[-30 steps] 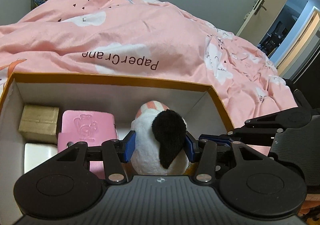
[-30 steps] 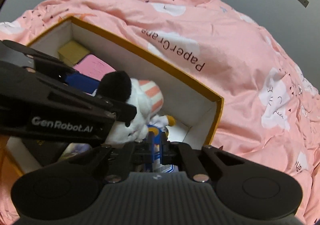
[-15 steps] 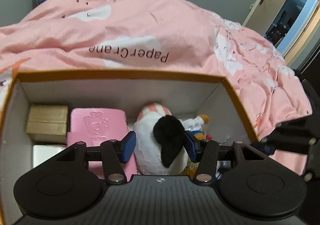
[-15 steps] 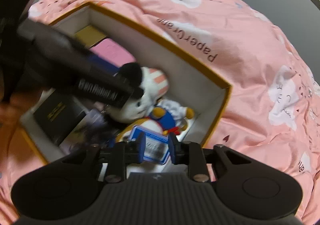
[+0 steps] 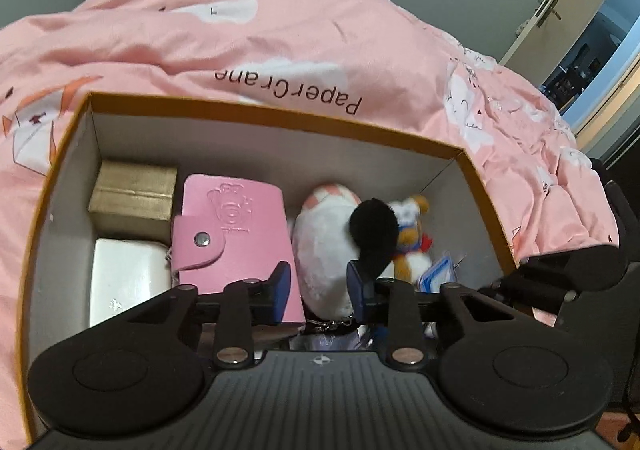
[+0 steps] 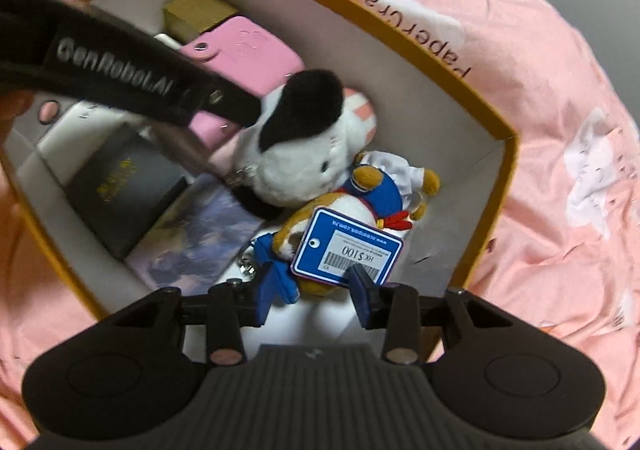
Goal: Organize objects
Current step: 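Lower both plush toys into the box and open both tools, then withdraw both tools from the box toward the crochet ball and tape measure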
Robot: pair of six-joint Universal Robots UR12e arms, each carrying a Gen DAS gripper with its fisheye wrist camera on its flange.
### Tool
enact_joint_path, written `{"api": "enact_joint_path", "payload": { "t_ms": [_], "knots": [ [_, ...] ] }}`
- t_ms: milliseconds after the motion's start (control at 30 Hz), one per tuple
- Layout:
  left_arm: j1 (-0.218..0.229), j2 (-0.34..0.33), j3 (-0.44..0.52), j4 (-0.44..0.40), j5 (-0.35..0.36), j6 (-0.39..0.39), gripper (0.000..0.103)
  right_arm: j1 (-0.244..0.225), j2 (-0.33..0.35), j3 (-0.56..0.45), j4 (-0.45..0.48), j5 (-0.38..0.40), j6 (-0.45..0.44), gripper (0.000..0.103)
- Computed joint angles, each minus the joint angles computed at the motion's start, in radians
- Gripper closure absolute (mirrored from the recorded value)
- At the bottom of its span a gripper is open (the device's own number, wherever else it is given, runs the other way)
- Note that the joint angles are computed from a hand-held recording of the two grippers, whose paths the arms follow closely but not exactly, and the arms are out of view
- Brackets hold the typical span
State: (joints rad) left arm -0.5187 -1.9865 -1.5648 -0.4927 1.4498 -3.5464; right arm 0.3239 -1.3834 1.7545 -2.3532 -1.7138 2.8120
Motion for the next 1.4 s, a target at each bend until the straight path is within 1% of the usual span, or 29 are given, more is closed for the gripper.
{"api": "enact_joint_path", "payload": {
  "t_ms": [33, 67, 167, 200, 400, 500, 567, 633, 700, 767, 833, 933, 1000, 1033, 1133, 1167, 1200, 1267, 1300, 1333, 1400],
  "knots": [
    [0.001, -0.002, 0.0, 0.0, -0.004, -0.005, 0.071, 0.006, 0.005, -0.001, -0.014, -0.035, -0.011, 0.073],
    [0.002, -0.004, 0.001, 0.003, -0.013, -0.011, 0.071, 0.008, 0.008, 0.0, -0.025, -0.05, -0.019, 0.074],
    [0.002, -0.012, 0.006, 0.002, -0.027, -0.025, 0.072, 0.001, 0.018, -0.006, -0.039, -0.052, -0.021, 0.076],
    [0.001, -0.016, 0.009, 0.001, -0.031, -0.027, 0.073, 0.001, 0.022, -0.007, -0.05, -0.06, -0.02, 0.079],
    [-0.005, -0.032, 0.033, -0.037, -0.021, -0.031, 0.073, -0.005, 0.033, -0.013, -0.053, -0.051, 0.003, 0.078],
    [-0.008, -0.022, 0.025, -0.03, -0.008, -0.024, 0.073, -0.006, 0.023, -0.009, -0.05, -0.044, 0.012, 0.079],
    [-0.016, -0.01, 0.009, -0.001, 0.024, -0.023, 0.073, -0.007, 0.008, -0.004, -0.045, -0.028, 0.026, 0.079],
    [-0.028, 0.005, -0.012, 0.047, 0.065, -0.016, 0.073, -0.01, -0.014, 0.01, -0.055, -0.001, 0.046, 0.079],
    [-0.049, 0.018, -0.033, 0.105, 0.138, -0.003, 0.072, -0.012, -0.043, 0.034, -0.089, 0.029, 0.069, 0.079],
    [-0.075, 0.03, -0.058, 0.175, 0.221, 0.021, 0.072, -0.011, -0.072, 0.065, -0.14, 0.047, 0.105, 0.079],
    [-0.099, 0.044, -0.081, 0.231, 0.284, 0.047, 0.072, -0.014, -0.099, 0.098, -0.199, 0.066, 0.145, 0.078],
    [-0.123, 0.066, -0.112, 0.3, 0.315, 0.072, 0.072, -0.009, -0.136, 0.156, -0.293, 0.076, 0.233, 0.077],
    [-0.141, 0.077, -0.129, 0.328, 0.337, 0.083, 0.072, 0.004, -0.159, 0.196, -0.363, 0.053, 0.293, 0.073],
    [-0.151, 0.081, -0.138, 0.34, 0.352, 0.08, 0.069, 0.005, -0.175, 0.218, -0.396, 0.044, 0.315, 0.07],
    [-0.177, 0.09, -0.156, 0.334, 0.413, 0.061, 0.069, 0.017, -0.218, 0.282, -0.474, 0.015, 0.425, 0.07],
    [-0.182, 0.092, -0.162, 0.335, 0.418, 0.068, 0.068, 0.016, -0.211, 0.299, -0.517, 0.017, 0.467, 0.07],
    [-0.185, 0.097, -0.17, 0.334, 0.419, 0.075, 0.069, 0.02, -0.224, 0.317, -0.538, 0.012, 0.504, 0.07],
    [-0.189, 0.105, -0.185, 0.331, 0.411, 0.089, 0.069, 0.031, -0.241, 0.347, -0.564, -0.008, 0.55, 0.07],
    [-0.19, 0.109, -0.194, 0.338, 0.4, 0.095, 0.068, 0.04, -0.244, 0.357, -0.57, -0.023, 0.56, 0.07],
    [-0.191, 0.114, -0.206, 0.345, 0.39, 0.098, 0.065, 0.05, -0.243, 0.365, -0.577, -0.041, 0.565, 0.07],
    [-0.188, 0.126, -0.227, 0.355, 0.347, 0.111, 0.06, 0.064, -0.249, 0.389, -0.6, -0.065, 0.567, 0.068]
  ]
}}
